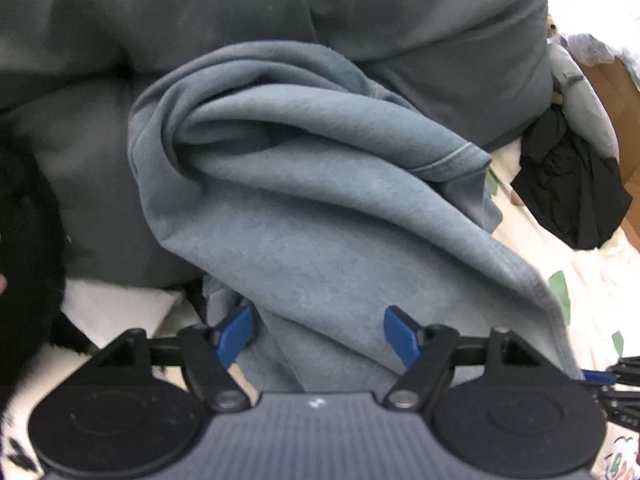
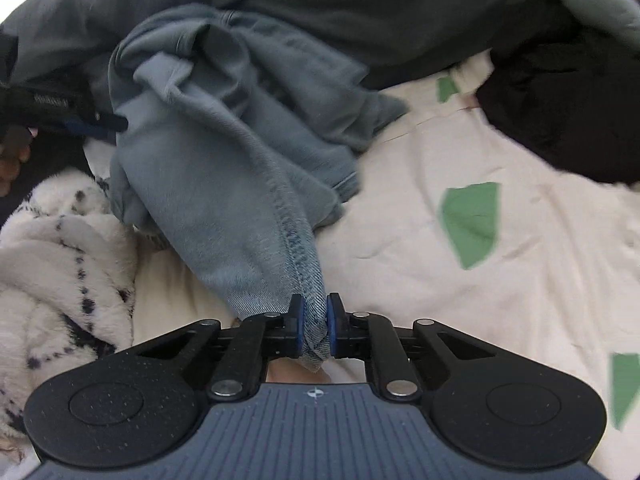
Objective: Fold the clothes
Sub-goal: 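Grasp the jeans hem with the right gripper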
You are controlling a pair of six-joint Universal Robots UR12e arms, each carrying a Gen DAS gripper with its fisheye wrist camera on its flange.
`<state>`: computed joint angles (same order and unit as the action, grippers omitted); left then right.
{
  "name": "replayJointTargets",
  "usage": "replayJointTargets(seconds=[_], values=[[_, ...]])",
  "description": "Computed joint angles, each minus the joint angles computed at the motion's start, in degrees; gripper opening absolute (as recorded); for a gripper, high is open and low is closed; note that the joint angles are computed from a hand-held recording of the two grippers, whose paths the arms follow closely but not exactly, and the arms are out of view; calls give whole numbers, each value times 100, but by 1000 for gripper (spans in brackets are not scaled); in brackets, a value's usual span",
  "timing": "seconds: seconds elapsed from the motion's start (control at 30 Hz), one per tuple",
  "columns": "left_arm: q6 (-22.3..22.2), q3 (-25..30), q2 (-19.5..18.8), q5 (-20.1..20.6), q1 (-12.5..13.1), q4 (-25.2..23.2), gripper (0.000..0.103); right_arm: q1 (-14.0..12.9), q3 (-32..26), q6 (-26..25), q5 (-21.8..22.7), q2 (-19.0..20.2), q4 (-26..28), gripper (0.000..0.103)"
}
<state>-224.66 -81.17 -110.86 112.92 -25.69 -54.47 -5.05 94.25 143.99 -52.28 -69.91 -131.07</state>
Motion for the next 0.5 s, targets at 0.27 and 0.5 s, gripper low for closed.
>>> replayJointTargets(seconds=[0.27, 0.5], values=[[-210, 3, -65, -248, -62, 165, 76, -213, 189, 172, -380, -442, -174, 9], [242, 411, -256, -380, -127, 81, 76, -504, 542, 859, -759, -701, -696, 9]])
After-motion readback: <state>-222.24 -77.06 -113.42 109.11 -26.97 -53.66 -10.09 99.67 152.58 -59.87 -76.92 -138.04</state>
